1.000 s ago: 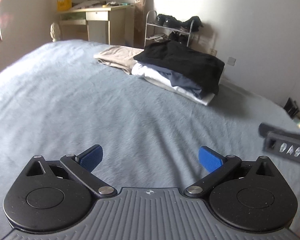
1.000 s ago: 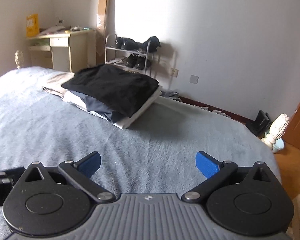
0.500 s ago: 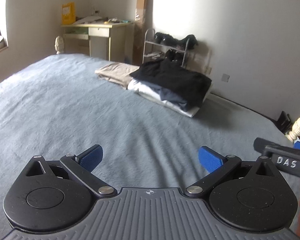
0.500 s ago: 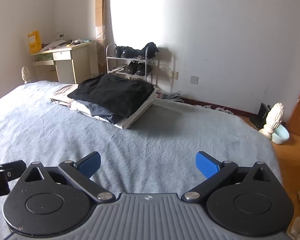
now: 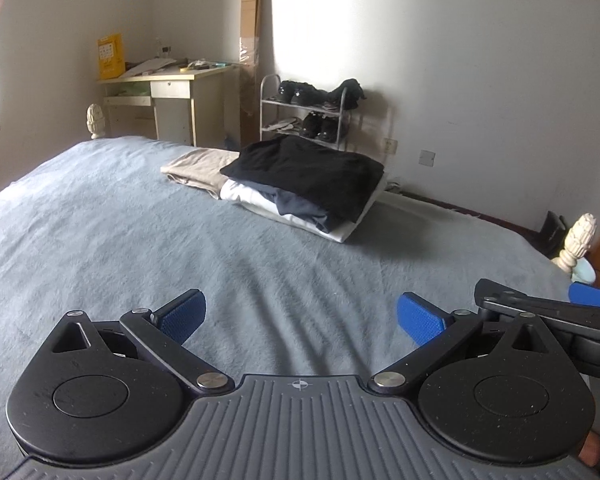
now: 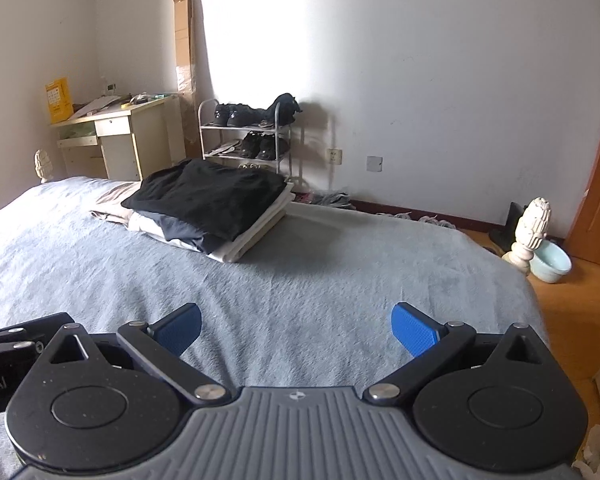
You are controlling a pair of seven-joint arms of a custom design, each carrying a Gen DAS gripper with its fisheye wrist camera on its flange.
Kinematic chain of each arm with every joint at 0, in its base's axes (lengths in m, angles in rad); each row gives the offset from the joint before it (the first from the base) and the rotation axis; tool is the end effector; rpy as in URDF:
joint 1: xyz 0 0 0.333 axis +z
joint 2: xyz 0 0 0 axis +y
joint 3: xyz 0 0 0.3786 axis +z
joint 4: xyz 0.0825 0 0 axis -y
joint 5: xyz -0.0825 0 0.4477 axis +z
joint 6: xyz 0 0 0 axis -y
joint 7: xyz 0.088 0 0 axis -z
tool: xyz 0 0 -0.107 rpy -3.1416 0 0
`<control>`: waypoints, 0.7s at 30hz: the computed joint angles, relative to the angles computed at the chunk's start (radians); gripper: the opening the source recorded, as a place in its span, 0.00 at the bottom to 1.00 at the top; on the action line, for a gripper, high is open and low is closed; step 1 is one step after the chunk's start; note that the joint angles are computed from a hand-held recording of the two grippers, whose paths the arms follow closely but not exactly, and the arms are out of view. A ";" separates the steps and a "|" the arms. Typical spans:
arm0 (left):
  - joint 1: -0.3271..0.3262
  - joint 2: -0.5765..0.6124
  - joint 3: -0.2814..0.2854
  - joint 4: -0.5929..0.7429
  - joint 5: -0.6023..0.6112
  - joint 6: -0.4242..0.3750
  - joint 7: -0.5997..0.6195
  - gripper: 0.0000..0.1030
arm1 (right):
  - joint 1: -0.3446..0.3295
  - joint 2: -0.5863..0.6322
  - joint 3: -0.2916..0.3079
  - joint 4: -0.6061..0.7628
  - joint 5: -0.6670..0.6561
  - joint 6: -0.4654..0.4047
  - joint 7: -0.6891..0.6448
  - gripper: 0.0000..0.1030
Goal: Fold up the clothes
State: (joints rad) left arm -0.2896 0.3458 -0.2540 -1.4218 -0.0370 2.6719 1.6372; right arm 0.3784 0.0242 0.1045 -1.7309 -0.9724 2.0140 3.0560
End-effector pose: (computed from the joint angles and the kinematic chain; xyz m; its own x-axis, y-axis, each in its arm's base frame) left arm 0.7022 -0.3765 0.6645 -0.5323 -0.8437 0.0689 -0.5431 0.2780 -0.7923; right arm 0.6111 0.2645 0.6529 -0.6250 -0.7806 -0.0034 -0.4516 0.3651 -0.8141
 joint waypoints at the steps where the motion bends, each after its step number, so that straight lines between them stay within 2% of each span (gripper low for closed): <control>1: 0.000 0.004 -0.002 0.003 -0.005 -0.006 -0.002 1.00 | -0.001 -0.001 -0.001 -0.003 -0.001 -0.002 0.002 1.00; 8: -0.017 0.018 0.005 0.011 0.007 -0.021 -0.031 1.00 | -0.002 0.010 -0.004 0.004 -0.001 -0.031 -0.023 1.00; 21: -0.040 0.003 0.027 -0.009 0.089 0.025 -0.106 1.00 | -0.007 -0.002 -0.007 -0.012 -0.008 -0.011 -0.031 1.00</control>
